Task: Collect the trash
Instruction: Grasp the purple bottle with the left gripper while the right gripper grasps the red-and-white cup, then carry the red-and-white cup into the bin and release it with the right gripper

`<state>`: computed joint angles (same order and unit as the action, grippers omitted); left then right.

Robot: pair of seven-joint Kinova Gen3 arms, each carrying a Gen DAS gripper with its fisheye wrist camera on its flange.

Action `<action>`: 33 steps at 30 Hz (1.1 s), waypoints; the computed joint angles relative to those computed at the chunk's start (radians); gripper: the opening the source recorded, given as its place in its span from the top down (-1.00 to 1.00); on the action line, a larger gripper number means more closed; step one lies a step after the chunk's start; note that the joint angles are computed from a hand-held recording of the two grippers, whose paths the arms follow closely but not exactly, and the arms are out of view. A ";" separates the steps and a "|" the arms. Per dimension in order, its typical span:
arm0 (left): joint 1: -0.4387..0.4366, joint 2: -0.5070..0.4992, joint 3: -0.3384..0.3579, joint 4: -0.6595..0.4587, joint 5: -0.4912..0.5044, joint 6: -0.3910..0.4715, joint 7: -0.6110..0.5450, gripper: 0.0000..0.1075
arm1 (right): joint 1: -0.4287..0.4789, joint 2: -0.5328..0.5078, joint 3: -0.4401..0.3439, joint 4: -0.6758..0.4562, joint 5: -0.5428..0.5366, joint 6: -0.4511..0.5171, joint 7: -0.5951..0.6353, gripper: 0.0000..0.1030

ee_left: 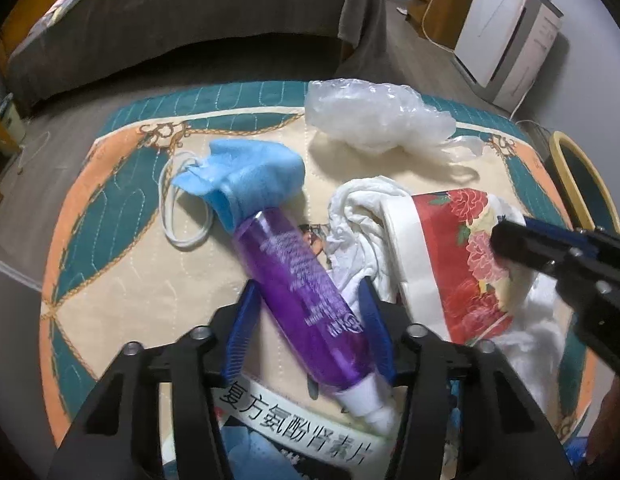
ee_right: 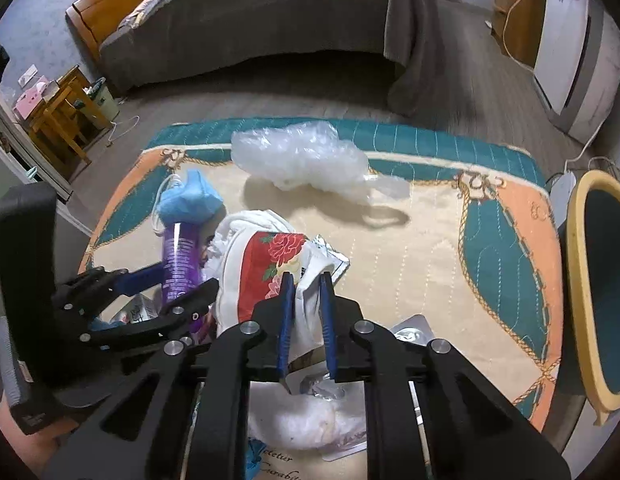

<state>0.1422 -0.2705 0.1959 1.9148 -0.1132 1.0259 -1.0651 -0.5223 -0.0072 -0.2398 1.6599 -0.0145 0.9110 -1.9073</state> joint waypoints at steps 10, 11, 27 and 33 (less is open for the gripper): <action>-0.008 -0.117 0.023 -0.011 -0.017 -0.013 -0.030 0.36 | 0.025 -0.080 -0.004 -0.003 0.032 0.007 -0.051 0.80; -0.013 -0.121 0.029 -0.020 -0.018 -0.016 -0.033 0.37 | 0.032 -0.093 -0.004 -0.005 0.037 0.008 -0.060 0.80; -0.045 -0.151 0.169 -0.202 -0.069 -0.032 -0.077 0.38 | 0.169 -0.268 -0.007 -0.041 0.096 0.066 -0.064 0.80; -0.050 -0.113 0.226 -0.243 -0.090 -0.054 -0.061 0.38 | 0.220 -0.305 0.032 -0.021 0.070 0.059 -0.025 0.80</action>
<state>0.0920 -0.3836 0.4215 1.6716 -0.2037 0.9718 -1.1262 -0.3023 -0.3124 -0.2075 1.6388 0.0557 0.9704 -1.9319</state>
